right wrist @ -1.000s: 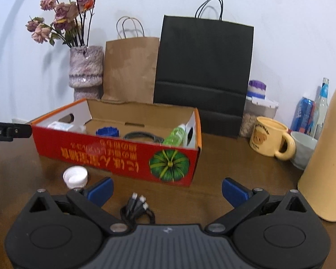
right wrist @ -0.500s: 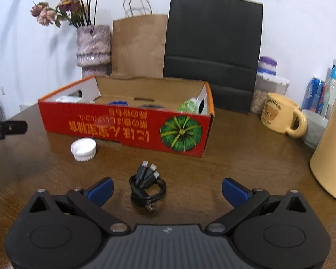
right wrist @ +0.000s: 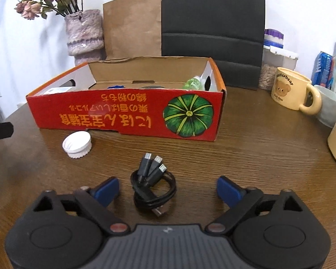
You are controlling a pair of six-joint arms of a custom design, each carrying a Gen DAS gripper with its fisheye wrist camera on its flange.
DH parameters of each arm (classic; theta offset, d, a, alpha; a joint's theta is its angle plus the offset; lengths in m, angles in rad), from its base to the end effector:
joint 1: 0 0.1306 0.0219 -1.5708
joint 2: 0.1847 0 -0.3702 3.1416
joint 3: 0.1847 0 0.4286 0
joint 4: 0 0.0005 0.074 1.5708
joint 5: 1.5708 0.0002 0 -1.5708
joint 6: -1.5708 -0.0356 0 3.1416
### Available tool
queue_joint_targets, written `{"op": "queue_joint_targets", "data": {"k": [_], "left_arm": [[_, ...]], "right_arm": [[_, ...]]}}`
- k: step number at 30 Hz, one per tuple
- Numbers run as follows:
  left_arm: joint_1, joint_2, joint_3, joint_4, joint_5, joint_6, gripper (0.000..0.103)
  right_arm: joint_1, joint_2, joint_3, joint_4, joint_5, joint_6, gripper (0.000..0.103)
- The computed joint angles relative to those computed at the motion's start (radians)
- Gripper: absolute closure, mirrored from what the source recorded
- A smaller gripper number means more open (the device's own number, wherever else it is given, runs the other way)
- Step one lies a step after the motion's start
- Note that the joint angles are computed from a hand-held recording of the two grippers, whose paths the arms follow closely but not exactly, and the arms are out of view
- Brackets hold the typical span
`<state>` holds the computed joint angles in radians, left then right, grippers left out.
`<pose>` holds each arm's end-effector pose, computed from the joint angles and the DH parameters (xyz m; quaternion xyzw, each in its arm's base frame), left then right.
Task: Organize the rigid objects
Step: 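Grasp the black USB cable bundle with the right gripper, then grasp the small white cap with the left gripper while the right gripper holds the cable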
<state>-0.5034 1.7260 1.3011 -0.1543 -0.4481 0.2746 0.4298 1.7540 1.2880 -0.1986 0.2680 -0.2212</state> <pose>0.5542 -0.2882 0.2447 -0.0071 0.8641 0.0049 0.5033 0.5706 0.2506 0.2165 -0.0346 0.8923 0.0249 0.4495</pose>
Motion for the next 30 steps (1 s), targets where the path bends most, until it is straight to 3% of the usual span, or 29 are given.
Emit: {"op": "queue_joint_targets", "data": {"k": [1, 3, 16, 30], "left_arm": [[0.0, 0.0, 0.0, 0.0, 0.001, 0.0, 0.0], [0.001, 0.001, 0.0, -0.003, 0.002, 0.001, 0.0], [0.003, 0.014, 0.015, -0.024, 0.006, 0.003, 0.0], [-0.02, 0.056, 0.071, -0.046, 0.003, -0.008, 0.0]], "right_arm": [[0.001, -0.005, -0.009, 0.017, -0.01, 0.01, 0.046], [0.004, -0.01, -0.019, 0.036, -0.023, 0.028, 0.064], [0.015, -0.027, -0.044, 0.087, -0.002, 0.056, 0.069], [0.008, -0.091, -0.113, 0.196, 0.026, 0.067, 0.07]]}}
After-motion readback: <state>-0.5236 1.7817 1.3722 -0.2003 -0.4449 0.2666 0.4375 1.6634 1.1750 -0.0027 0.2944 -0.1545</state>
